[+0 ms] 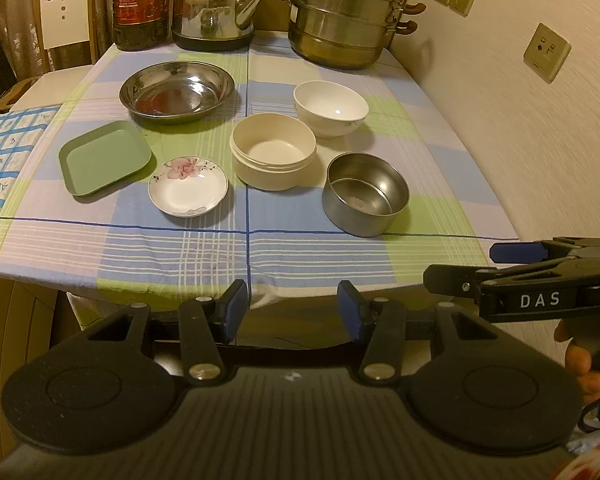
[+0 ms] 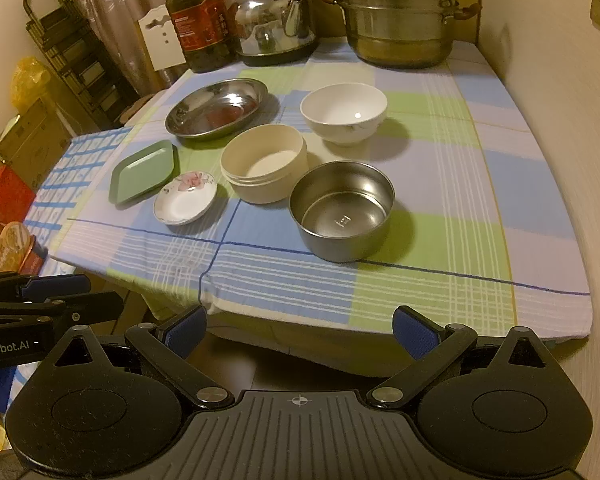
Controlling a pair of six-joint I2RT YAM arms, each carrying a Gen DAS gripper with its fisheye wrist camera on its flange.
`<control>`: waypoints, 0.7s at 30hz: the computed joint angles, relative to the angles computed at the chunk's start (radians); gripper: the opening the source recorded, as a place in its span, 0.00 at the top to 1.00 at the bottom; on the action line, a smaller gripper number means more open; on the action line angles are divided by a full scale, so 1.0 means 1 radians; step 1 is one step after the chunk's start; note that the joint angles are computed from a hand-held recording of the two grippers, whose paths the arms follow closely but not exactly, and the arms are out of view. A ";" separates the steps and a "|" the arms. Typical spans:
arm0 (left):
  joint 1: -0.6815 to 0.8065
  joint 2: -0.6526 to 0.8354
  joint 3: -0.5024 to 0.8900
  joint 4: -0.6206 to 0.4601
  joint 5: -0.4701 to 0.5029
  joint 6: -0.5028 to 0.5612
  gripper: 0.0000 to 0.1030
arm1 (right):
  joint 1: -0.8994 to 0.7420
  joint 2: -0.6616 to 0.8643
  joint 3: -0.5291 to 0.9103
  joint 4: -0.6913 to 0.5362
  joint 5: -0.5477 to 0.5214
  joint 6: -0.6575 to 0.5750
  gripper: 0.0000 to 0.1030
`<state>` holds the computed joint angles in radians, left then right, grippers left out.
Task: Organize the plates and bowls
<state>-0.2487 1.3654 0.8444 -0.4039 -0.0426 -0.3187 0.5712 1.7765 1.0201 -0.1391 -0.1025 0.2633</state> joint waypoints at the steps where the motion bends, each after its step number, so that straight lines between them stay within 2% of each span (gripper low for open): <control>1: 0.000 -0.001 -0.001 0.001 0.001 0.001 0.54 | 0.000 0.001 0.001 0.000 0.000 0.000 0.03; 21: -0.001 0.010 0.004 0.008 0.001 0.001 0.54 | -0.007 0.009 0.011 -0.002 0.001 -0.004 0.03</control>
